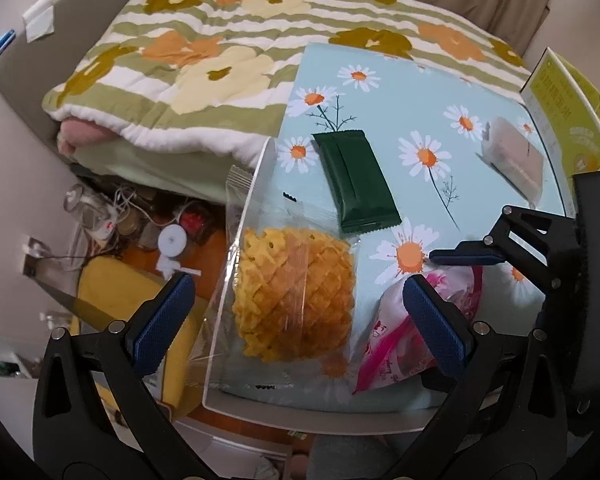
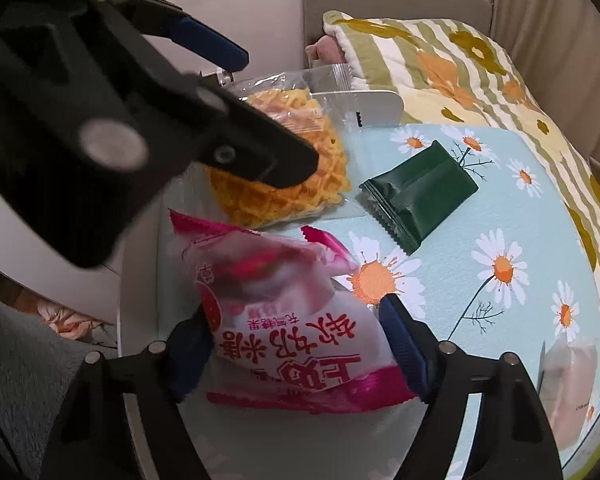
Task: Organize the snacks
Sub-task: 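Grasp the waffle cookie with the left tool while the right tool grasps the pink rice cracker bag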
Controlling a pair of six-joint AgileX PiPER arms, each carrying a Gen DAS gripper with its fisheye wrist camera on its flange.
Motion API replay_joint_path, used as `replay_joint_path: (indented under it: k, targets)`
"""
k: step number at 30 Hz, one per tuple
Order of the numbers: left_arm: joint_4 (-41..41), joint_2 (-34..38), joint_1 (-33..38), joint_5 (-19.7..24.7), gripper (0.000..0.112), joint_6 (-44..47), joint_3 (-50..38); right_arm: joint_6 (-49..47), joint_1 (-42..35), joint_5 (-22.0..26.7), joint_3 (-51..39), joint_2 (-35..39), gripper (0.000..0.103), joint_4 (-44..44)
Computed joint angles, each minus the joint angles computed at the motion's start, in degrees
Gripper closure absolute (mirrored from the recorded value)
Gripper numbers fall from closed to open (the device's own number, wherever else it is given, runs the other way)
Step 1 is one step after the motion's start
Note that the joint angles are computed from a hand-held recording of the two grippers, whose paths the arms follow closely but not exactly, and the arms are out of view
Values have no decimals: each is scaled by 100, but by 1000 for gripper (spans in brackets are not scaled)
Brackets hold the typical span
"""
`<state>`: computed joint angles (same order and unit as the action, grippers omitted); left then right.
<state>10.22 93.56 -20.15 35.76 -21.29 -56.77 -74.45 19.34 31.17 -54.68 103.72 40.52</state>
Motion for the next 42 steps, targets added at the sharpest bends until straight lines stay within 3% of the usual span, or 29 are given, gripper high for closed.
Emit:
replay_joint_path:
  k: [4,10,18,24,33,38,40,42]
  targets:
    - [282,128,-131,87,9,-320,-99,42,-99,-29,39,-82,36,-63]
    - [812,337,-319,180,9,-836,-171,231,-603,310,-139,-69,44,-144]
    - [2360,815,-964,530,13,-2065,-245,359,-1034,641,-345,-55,44,-70]
    - [2627,1006,-1174,570,17,-2272,-271,294,-1141,707,-274,-144,44,36]
    - [2087,1156,-1143,295,21,-1888,-282,302,-1253,839,-266,-135,44,63]
    - [715,1144,-533,-50,21,-693,-300,389,-1243,895,-335,-78,44,28]
    - [13,1096,-296,-238,28,-60,-227,441,-1233,914,-365,-66,44,29]
    - [-55,1017,-284,-314,35,29,-146,502,-1222,908,-395,-67,45,26]
